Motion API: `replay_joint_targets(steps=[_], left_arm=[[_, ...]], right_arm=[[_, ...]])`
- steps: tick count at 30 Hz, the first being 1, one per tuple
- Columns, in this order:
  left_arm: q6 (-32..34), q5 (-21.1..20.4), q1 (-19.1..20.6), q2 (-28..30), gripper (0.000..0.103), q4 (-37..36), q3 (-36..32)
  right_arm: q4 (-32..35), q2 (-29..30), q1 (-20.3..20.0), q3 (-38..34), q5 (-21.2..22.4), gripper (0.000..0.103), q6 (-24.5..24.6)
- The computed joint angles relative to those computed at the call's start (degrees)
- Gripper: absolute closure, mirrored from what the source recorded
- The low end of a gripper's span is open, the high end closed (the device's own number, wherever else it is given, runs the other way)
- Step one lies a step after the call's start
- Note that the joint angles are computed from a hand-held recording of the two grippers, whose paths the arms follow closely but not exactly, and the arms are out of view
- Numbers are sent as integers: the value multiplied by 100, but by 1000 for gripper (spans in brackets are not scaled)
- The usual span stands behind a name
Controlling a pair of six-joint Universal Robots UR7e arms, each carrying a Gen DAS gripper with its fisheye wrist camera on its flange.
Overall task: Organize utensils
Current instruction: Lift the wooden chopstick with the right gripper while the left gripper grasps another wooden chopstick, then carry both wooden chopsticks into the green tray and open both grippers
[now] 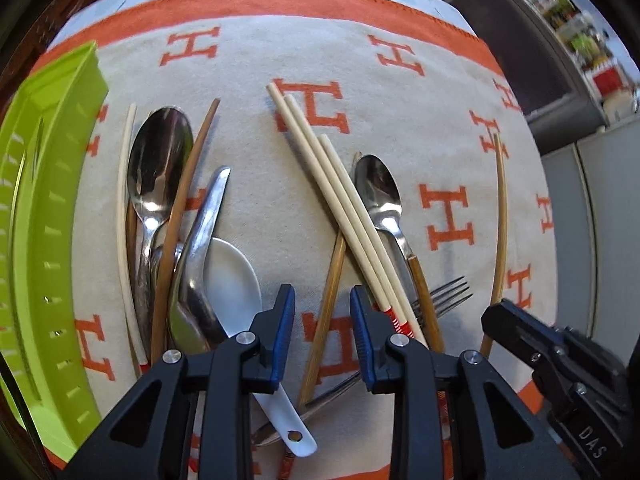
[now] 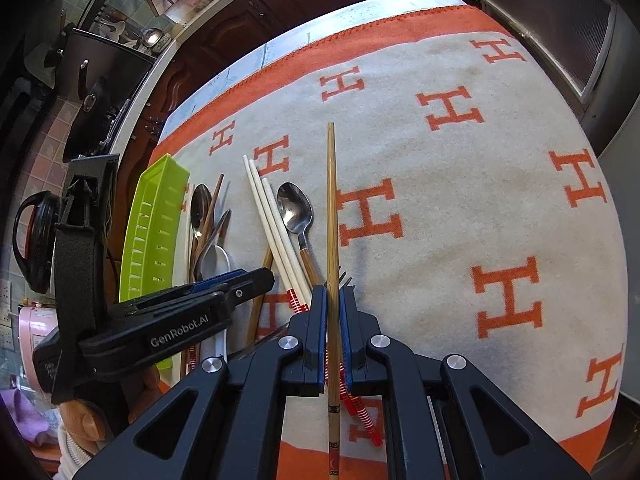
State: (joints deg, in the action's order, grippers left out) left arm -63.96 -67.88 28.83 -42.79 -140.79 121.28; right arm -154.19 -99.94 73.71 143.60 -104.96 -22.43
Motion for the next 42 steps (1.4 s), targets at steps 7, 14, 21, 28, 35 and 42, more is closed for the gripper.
replay_joint_targets(steps=[7,14,21,28,35,42], left_arm=[[-36,148,-139,-32,99,118,41],[-467,429,-508,-762,99,-294,654],[-890,1200,-878,-1427,99,155,858],[-889,1442,-858,-1726,99,434,761],[-1117,1513,-1090,-2500,99,1162,916],[-1498,1602,-1335,-3439,99,2195,1083]], right_arm=[[-65,2,-5,46,-49,97,33],[42,-158,-117,81,58,97,-25],[134,-326,-69,113,210,97,-85],[264,-493,171,81,257,97,-12],[531,-492,698,-61,275,97,215],[851,-305,1675,-220,450,97,466]])
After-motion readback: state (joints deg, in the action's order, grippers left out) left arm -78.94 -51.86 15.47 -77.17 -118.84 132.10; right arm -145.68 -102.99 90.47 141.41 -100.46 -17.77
